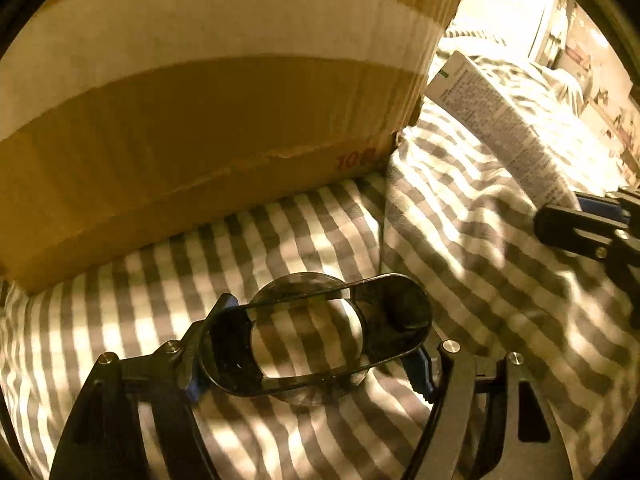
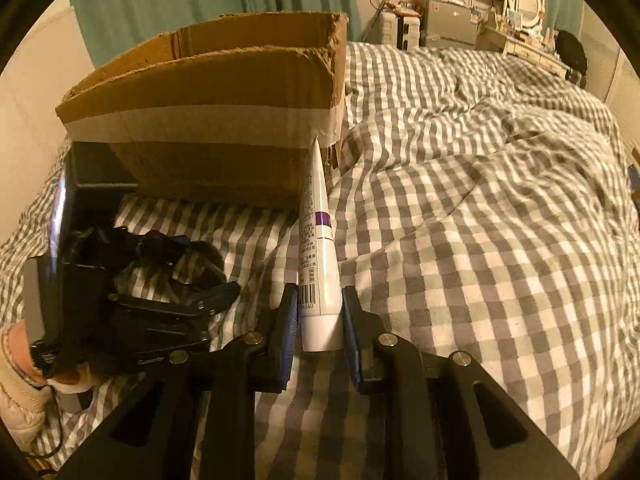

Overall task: Organize objects
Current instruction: 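Lower tube and glasses case into the box with both tools, then release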

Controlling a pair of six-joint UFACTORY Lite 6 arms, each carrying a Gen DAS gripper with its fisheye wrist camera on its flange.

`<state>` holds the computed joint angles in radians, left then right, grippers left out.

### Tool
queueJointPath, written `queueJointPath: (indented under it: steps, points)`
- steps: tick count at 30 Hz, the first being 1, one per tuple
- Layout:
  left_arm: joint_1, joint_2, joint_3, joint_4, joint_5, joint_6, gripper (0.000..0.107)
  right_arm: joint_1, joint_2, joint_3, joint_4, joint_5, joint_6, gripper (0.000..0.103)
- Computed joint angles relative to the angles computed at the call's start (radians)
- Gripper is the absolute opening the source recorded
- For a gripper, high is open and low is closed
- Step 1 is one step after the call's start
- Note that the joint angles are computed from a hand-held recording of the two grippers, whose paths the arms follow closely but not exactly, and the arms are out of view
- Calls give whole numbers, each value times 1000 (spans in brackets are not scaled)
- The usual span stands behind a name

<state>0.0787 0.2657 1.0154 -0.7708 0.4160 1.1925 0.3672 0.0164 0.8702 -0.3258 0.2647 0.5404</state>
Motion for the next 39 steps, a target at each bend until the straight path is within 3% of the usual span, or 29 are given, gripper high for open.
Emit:
queueJointPath:
  steps: [6,13,18,25,32,39]
  points:
    - [86,-190,-85,-39,104,58,77,42,-78,-25,-81,21,94,20]
    - [114,-351,-117,27,224,-42,77,123,-166,-46,-153,72,207,20]
    - [143,-412,-168,18,214,-31,77,183,-239,-73,-218,113,309,20]
    - [215,-514,-151,-45,299,-9,77,255,-329,-63,-291,197,387,20]
    - [256,-458,137,-31,423,-132,77,220,-272,137,-223,227,225,20]
    - [205,-181,614,142,407,-366,77,83,59,574,129,217,-189,20]
